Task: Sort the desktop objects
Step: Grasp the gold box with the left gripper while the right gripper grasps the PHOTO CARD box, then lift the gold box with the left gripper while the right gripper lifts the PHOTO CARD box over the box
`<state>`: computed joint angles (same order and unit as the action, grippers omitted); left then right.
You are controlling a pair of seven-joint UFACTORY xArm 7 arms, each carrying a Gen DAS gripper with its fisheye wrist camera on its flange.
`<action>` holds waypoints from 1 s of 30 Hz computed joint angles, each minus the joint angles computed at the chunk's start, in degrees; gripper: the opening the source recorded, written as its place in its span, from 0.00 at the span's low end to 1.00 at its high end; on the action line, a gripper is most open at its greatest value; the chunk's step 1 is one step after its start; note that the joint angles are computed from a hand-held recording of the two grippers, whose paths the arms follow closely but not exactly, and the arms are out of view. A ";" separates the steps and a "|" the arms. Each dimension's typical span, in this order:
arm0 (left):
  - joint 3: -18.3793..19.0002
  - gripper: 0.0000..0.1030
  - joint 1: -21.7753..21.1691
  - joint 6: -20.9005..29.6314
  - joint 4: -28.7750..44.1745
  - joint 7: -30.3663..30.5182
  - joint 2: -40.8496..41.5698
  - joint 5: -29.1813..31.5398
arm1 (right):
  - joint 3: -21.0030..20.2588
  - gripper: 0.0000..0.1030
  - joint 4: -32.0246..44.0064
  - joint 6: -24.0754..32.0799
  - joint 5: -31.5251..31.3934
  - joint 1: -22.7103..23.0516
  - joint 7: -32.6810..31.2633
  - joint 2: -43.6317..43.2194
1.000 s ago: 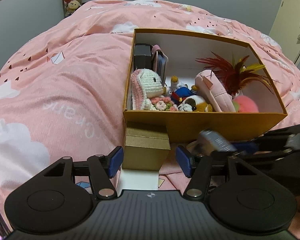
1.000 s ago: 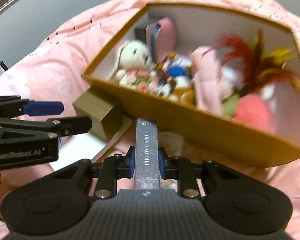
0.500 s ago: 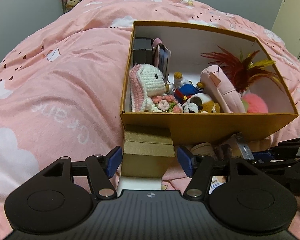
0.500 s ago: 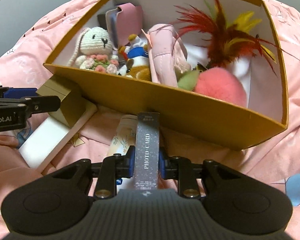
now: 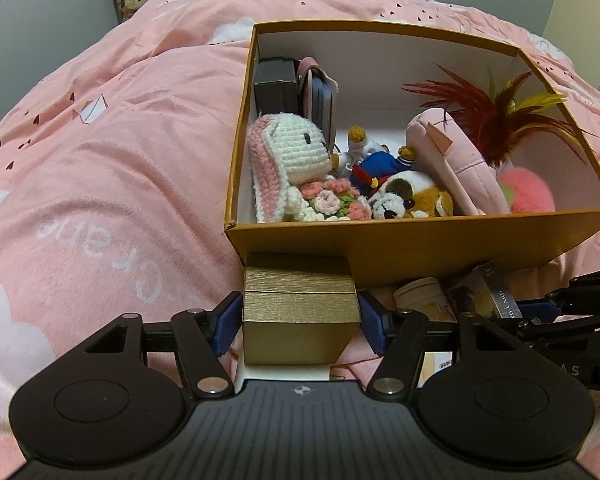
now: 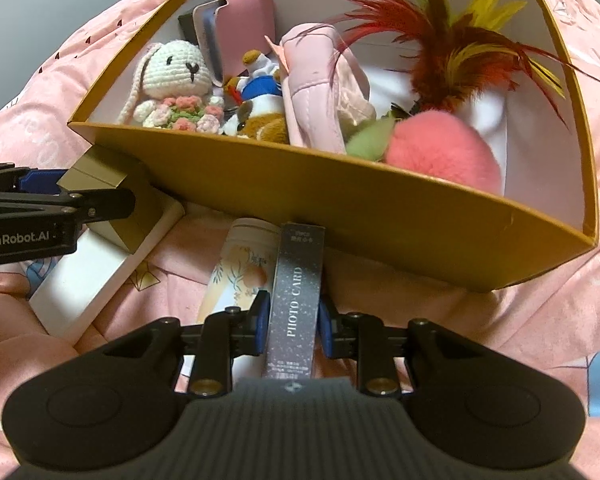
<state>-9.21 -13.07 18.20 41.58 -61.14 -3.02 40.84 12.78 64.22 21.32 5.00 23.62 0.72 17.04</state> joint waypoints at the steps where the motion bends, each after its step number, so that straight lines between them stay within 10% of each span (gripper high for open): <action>1: -0.03 0.69 -0.08 0.10 -0.15 0.22 -0.23 -0.23 | 0.07 0.25 -0.13 -0.08 0.18 -0.08 -0.08 -0.14; 18: -4.87 0.69 2.28 -5.80 -6.44 7.17 -11.54 -9.43 | 5.47 0.24 -5.04 -3.50 24.36 -4.46 -20.86 -10.00; 30: -10.89 0.69 8.43 -9.24 -3.30 9.96 -13.01 -10.03 | 1.29 0.24 -2.71 -3.82 41.69 -0.45 -36.61 -14.95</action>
<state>-20.09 -4.63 8.96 38.28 -51.19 -16.03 30.82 14.07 61.51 17.50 46.69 23.18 -35.89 2.09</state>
